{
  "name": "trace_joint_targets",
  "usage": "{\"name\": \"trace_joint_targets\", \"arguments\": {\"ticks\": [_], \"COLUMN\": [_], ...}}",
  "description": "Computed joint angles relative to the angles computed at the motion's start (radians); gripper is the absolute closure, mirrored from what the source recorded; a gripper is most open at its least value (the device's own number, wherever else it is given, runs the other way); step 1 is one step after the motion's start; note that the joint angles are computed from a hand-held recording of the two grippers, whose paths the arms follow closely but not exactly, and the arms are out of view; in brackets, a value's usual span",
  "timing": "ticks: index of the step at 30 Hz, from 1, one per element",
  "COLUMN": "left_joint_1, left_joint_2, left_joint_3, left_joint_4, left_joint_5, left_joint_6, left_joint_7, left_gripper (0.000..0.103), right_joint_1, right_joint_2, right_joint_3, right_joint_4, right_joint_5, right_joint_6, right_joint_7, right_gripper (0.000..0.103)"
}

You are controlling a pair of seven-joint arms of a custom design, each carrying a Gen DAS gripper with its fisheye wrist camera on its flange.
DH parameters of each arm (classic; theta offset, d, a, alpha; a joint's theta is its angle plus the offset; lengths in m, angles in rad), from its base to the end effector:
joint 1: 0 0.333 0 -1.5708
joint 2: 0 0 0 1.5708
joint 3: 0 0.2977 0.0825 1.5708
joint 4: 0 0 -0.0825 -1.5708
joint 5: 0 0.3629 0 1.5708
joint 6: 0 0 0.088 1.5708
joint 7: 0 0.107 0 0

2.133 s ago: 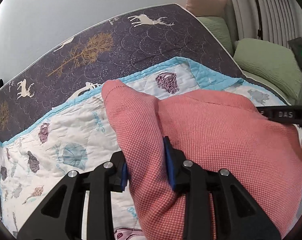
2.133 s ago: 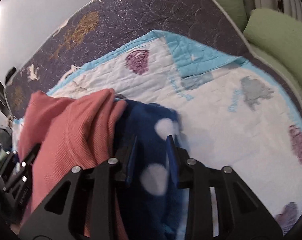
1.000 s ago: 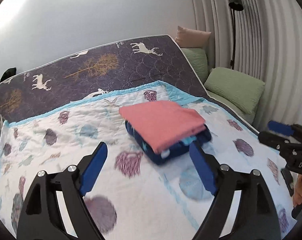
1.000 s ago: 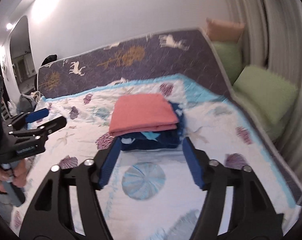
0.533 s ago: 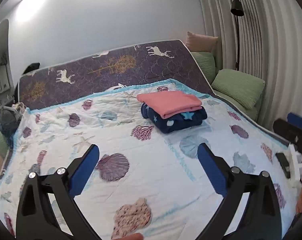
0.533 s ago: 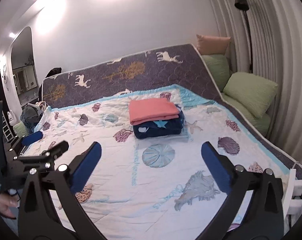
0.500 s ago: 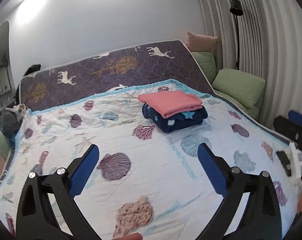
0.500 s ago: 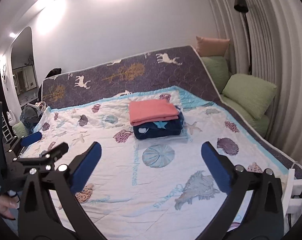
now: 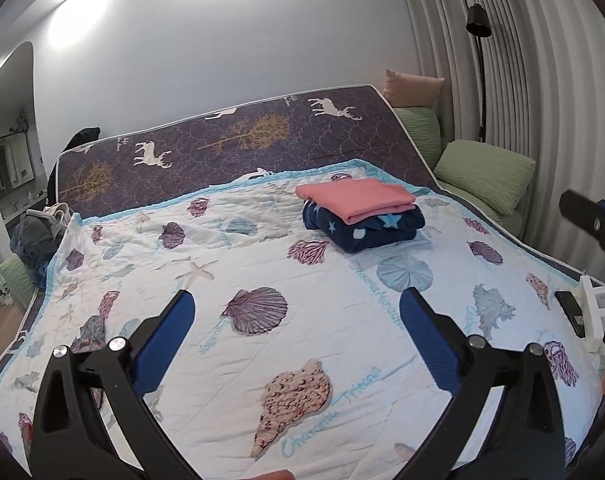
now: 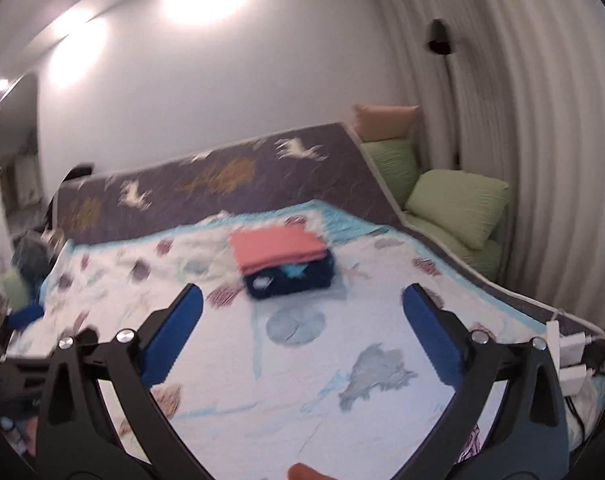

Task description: Fold small clothes

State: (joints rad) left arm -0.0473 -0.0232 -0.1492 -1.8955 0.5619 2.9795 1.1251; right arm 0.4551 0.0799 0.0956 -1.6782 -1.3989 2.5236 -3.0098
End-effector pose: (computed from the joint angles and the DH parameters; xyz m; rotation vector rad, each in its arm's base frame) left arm 0.5600 -0.1503 0.6239 -1.3118 1.6962 -0.9383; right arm 0.5193 0.3274 0.6128 -1.2025 1.5430 -1.0187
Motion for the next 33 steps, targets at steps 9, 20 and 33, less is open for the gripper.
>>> {"name": "trace_joint_targets", "arguments": {"ticks": [9, 20, 33], "left_joint_1": [0.023, 0.048, 0.062], "left_joint_2": [-0.035, -0.057, -0.065], "left_joint_3": [0.001, -0.009, -0.017], "left_joint_4": [-0.052, -0.081, -0.102], "left_joint_5": [-0.04, -0.052, -0.049], "left_joint_6": [0.017, 0.027, 0.032], "left_joint_7": [0.015, 0.007, -0.006], "left_gripper": [0.001, 0.001, 0.001], "right_joint_1": [0.039, 0.074, 0.082], "right_joint_2": [0.041, 0.064, 0.069], "right_joint_3": [0.002, -0.009, -0.017], "right_joint_4": [0.038, 0.06, 0.061], "right_joint_5": [0.129, 0.173, 0.208], "right_joint_6": [-0.02, -0.017, -0.012], "right_joint_7": [-0.071, -0.152, -0.172], "right_gripper": [0.002, 0.002, 0.002]}}
